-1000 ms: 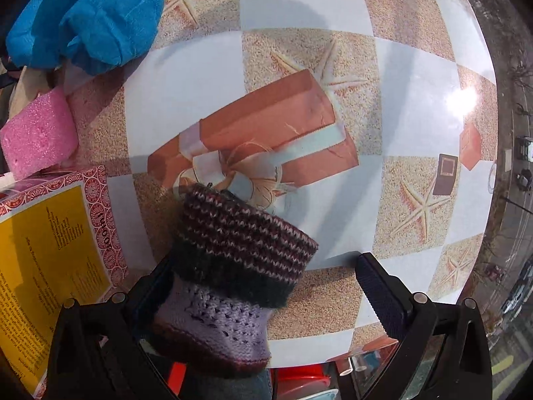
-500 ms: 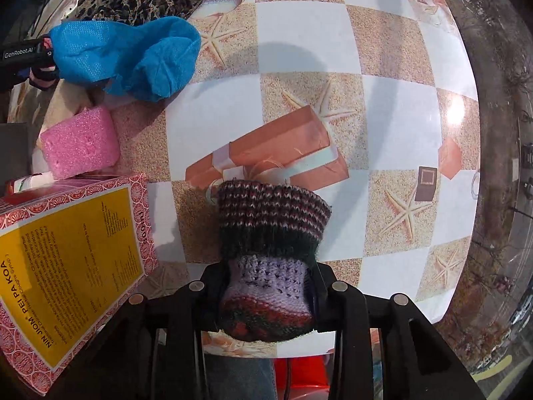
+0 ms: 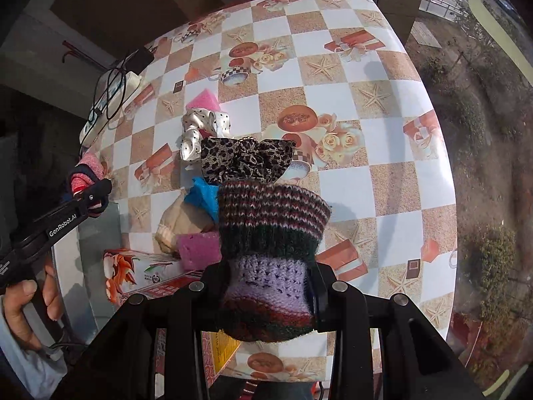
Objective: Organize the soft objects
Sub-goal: 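Carry the knit hat and knit sock with both tools over the white box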
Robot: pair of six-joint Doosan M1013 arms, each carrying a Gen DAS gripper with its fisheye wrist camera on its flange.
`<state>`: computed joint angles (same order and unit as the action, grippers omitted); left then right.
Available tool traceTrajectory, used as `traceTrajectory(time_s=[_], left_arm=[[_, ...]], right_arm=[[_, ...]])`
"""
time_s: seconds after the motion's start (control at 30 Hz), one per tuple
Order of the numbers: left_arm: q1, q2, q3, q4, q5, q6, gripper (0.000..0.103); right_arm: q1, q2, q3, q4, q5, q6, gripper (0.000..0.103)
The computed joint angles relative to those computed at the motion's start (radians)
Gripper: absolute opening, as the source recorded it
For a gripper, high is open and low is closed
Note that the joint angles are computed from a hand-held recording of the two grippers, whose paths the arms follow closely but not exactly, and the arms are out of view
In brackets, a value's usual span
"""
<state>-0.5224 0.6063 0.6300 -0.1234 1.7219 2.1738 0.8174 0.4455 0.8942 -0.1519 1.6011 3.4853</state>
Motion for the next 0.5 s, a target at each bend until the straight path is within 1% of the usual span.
traceTrajectory(time_s=[0.1, 0.17, 0.27, 0.37, 0.5], left_arm=[[0.015, -0.023, 0.025, -0.014, -0.001, 0.017, 0.037], [0.025, -0.040, 0.043, -0.018, -0.010, 0.031, 0.037], [0.042, -0.052, 0.048, -0.036, 0.003, 0.041, 0.037], [0.059, -0.071, 0.063, -0.050, -0.002, 0.062, 0.037], [0.083, -0.086, 0.075, -0.066, 0.004, 0.078, 0.038]], right_arm=[[0.007, 0.028, -0.061, -0.022, 0.021, -0.020, 0.037], [0.014, 0.064, -0.145, -0.033, 0.069, -0.039, 0.037], [0.020, 0.105, -0.232, -0.048, 0.113, -0.061, 0.037], [0.025, 0.151, -0.325, -0.058, 0.162, -0.085, 0.037], [0.031, 0.227, -0.472, -0.060, 0.234, -0.119, 0.037]])
